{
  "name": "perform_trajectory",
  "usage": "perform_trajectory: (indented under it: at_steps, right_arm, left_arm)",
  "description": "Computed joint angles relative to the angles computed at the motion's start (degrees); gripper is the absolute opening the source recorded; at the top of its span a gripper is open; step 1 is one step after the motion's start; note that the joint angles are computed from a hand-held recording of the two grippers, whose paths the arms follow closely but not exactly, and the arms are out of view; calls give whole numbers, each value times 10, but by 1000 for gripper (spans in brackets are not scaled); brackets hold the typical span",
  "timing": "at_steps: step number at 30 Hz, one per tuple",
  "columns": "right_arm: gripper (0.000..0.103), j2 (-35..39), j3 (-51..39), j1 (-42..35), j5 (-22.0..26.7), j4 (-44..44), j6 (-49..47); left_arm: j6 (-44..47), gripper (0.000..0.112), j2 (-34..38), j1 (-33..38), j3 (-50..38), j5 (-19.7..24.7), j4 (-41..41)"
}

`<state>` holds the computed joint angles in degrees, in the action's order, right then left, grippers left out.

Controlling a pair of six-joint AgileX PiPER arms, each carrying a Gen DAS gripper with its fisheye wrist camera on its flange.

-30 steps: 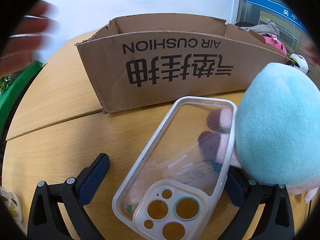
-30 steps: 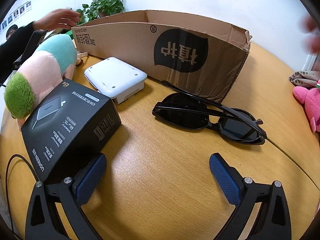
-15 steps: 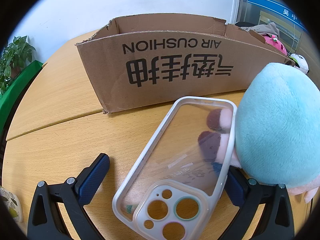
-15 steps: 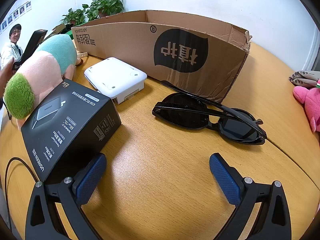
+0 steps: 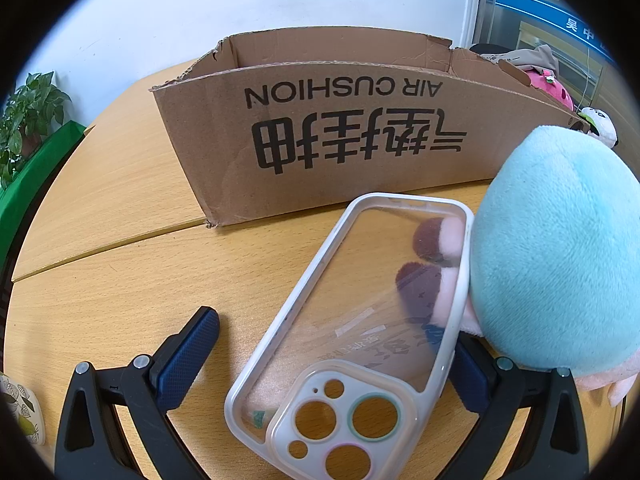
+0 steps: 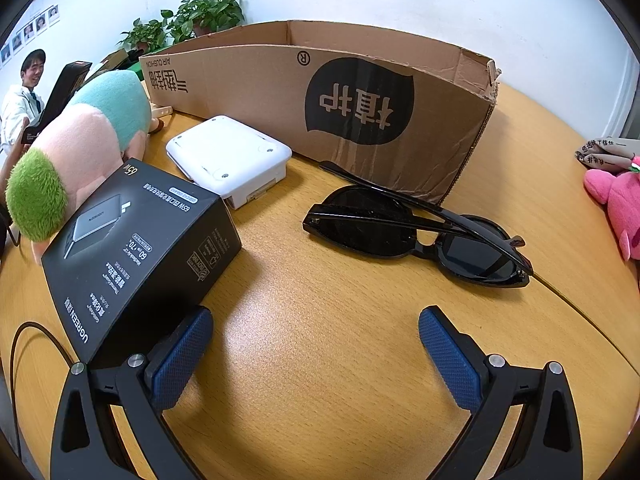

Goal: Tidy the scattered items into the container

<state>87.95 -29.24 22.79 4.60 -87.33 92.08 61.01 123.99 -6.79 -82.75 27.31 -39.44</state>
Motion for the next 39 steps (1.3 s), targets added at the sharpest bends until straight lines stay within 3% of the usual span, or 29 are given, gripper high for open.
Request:
perform_trajectory:
  at_steps: [2, 30, 39]
  right_arm:
    - [103, 2, 2, 3, 2, -39, 41]
    - [103, 2, 3, 5, 3, -61, 65]
    - [103, 2, 7, 4, 3, -103, 107]
  left_arm:
    - [1, 103, 0, 0, 0, 0, -1]
    - [3, 103, 1, 1, -1, 0, -1]
    - [4, 103, -1, 2, 2, -1, -2]
